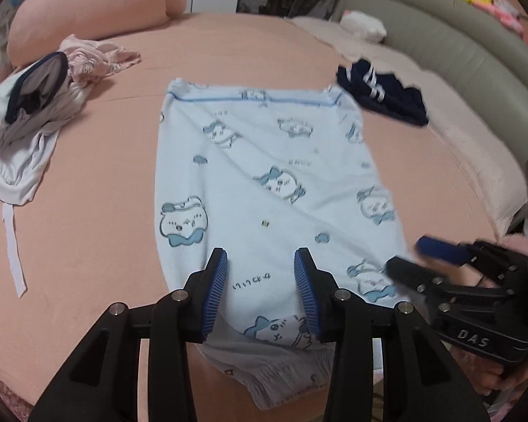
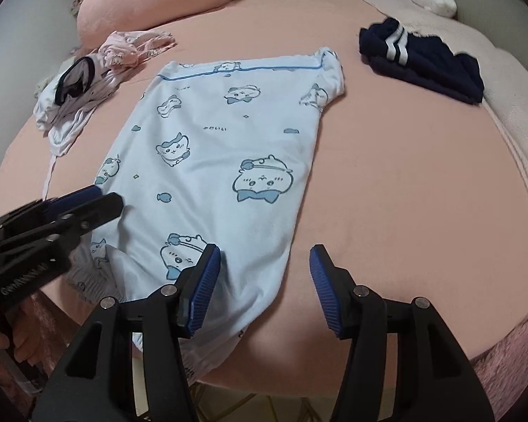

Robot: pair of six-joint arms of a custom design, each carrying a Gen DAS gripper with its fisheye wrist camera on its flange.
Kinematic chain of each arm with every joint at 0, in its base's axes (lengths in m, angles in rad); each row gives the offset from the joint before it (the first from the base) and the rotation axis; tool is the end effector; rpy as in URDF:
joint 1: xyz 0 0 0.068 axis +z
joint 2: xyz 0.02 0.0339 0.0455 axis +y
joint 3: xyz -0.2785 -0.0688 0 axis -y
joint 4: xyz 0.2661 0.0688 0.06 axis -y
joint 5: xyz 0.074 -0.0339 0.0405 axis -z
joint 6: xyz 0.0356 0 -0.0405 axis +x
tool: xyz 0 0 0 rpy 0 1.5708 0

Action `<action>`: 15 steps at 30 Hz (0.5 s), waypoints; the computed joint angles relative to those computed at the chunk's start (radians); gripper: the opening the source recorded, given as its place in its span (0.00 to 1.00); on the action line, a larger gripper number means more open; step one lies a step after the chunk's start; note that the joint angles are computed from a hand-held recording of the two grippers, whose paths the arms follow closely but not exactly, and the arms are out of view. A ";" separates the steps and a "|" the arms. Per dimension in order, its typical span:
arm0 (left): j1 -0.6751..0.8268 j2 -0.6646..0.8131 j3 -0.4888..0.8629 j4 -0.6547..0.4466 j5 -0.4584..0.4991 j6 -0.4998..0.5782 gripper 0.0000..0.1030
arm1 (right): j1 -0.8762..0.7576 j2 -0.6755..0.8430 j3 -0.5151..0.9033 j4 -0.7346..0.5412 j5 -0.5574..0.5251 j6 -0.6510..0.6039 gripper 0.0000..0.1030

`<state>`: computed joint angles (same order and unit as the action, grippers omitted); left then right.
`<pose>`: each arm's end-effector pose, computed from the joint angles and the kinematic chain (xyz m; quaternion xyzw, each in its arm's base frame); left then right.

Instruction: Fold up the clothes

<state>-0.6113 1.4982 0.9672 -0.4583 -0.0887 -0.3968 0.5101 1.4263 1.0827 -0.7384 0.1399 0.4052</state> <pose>0.2637 -0.1809 0.2168 0.0898 0.9529 -0.1011 0.2713 0.2659 0.1431 0.2595 -0.0339 0.9675 0.0458 0.2465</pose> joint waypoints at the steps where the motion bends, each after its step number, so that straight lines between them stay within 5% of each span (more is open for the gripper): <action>1: 0.000 0.014 0.004 -0.024 -0.006 0.002 0.42 | 0.002 0.006 0.000 -0.003 0.005 -0.003 0.53; 8: 0.029 -0.020 -0.030 -0.065 0.005 0.016 0.45 | -0.005 0.023 -0.010 0.005 0.000 -0.035 0.57; 15: 0.055 -0.125 -0.107 0.022 0.100 -0.031 0.47 | -0.046 -0.074 -0.049 0.065 -0.020 0.014 0.58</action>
<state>-0.5560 1.3735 0.8598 -0.4363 0.0114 -0.4276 0.4644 1.3522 1.0338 -0.6734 0.1196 0.4194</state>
